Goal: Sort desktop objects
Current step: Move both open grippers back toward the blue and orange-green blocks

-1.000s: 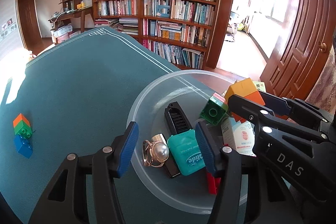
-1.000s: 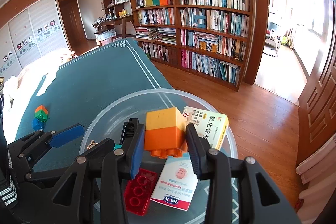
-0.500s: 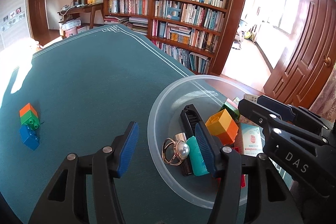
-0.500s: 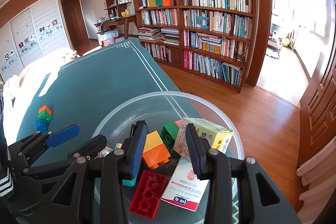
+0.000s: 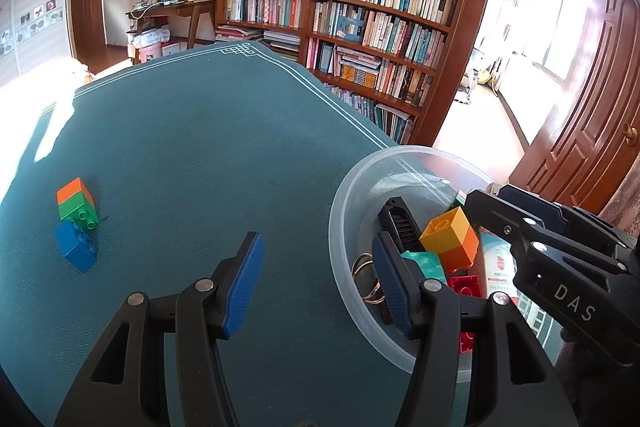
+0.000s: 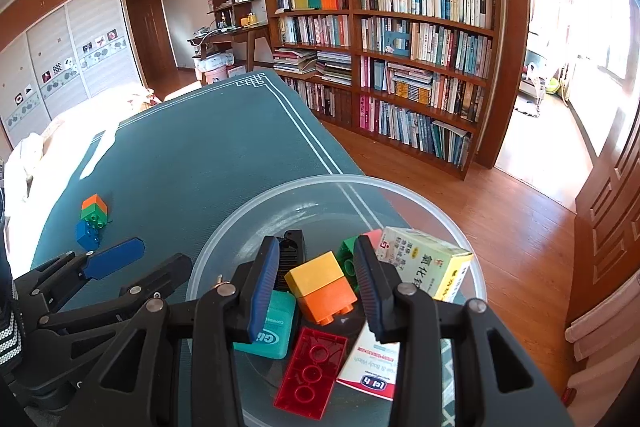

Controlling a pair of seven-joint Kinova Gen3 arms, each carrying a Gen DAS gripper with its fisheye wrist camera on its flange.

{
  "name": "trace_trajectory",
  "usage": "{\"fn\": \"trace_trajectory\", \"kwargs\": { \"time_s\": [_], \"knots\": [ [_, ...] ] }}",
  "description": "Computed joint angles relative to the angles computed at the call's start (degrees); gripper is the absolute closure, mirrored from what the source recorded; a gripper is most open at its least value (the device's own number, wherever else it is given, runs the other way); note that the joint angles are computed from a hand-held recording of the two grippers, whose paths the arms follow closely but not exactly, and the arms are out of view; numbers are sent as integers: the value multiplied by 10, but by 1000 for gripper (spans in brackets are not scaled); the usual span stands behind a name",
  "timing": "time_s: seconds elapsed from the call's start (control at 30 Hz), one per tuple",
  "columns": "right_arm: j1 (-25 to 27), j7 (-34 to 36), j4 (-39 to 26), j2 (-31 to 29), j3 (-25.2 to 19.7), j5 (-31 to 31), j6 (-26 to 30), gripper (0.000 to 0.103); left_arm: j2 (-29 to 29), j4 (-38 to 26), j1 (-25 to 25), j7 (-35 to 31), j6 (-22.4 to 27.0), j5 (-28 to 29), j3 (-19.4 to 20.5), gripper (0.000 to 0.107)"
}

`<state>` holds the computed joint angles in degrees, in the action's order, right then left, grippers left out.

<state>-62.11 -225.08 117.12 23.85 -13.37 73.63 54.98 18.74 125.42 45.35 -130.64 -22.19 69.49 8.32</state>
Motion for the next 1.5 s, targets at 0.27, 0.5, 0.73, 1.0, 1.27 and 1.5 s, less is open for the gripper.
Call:
{"fn": "trace_trajectory", "kwargs": {
  "time_s": [0.27, 0.5, 0.73, 1.0, 1.27, 1.5],
  "knots": [
    [-1, 29, -23, 13, 3, 2, -16, 60, -16, 33, -19, 43, -4, -32, -5, 48],
    [-5, 61, -47, 27, 12, 0, -32, 56, -28, 58, -34, 81, -8, -57, -12, 48],
    [-13, 93, -80, 47, 24, -4, -50, 55, -36, 80, -48, 103, -13, -73, -20, 48],
    [-26, 133, -118, 70, 42, -9, -76, 55, -46, 105, -71, 137, -17, -98, -25, 48],
    [-32, 180, -153, 91, 62, -25, -109, 55, -53, 120, -90, 146, -28, -90, -32, 48],
    [-45, 214, -181, 107, 83, -41, -131, 52, -56, 127, -112, 146, -31, -79, -37, 48]
  ]
}}
